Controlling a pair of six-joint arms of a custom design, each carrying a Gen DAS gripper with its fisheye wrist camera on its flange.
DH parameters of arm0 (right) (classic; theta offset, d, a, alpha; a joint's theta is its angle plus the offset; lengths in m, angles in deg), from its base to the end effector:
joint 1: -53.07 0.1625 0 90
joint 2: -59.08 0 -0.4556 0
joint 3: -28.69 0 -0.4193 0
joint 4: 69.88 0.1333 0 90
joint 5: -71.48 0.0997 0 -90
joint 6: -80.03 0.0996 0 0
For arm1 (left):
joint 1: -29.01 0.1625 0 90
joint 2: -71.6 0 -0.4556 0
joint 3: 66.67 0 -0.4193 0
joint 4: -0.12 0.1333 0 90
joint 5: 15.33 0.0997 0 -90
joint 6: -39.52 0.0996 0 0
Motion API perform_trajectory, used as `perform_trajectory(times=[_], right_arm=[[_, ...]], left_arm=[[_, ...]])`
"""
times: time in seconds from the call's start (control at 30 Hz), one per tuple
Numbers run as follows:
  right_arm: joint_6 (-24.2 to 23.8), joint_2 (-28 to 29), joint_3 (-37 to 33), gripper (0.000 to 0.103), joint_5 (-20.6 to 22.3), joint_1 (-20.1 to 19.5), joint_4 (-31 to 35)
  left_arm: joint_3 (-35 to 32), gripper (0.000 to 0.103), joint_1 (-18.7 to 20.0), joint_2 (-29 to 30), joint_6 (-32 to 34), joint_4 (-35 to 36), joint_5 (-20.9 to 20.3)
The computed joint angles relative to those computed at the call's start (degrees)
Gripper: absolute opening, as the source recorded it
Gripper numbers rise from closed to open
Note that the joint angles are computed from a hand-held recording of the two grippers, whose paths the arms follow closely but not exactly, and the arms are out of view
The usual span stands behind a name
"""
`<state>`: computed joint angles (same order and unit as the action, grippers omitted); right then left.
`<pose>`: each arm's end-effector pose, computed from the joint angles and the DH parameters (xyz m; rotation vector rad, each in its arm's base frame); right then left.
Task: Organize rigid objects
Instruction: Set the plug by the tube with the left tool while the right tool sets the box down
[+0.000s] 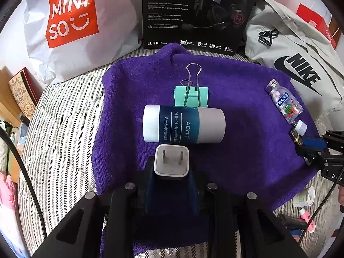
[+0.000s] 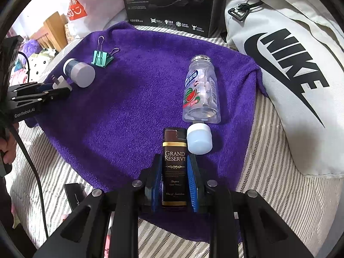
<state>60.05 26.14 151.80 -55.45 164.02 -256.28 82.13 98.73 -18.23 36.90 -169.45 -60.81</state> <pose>0.2434 -0.4303 -0.0774 0.8297 -2.3529 0.1428 0.0741 -0.3854 0.2274 0.1903 2.3777 -0.6170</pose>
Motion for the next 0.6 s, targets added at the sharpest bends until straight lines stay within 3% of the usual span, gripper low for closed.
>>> perform_trajectory(times=[0.17, 0.3, 0.47, 0.6], right_arm=[[-1.57, -1.0, 0.55, 0.039, 2.34, -0.47, 1.06], [-0.05, -1.29, 0.41, 0.04, 0.82, 0.43, 3.4], [1.48, -4.35, 2.62, 0.041, 2.4, 0.47, 3.94], [2.09, -6.68, 5.15, 0.041, 2.84, 1.21, 2.13]], left_arm=[[-0.69, 0.038, 0.48, -1.37, -1.77, 3.37, -2.42], [-0.89, 0.048, -0.15, -2.84, -4.31, 8.04, -2.4], [0.74, 0.049, -3.72, -7.69, -10.09, 16.27, 1.28], [3.24, 0.051, -8.37, -15.87, -15.3, 23.33, 1.11]])
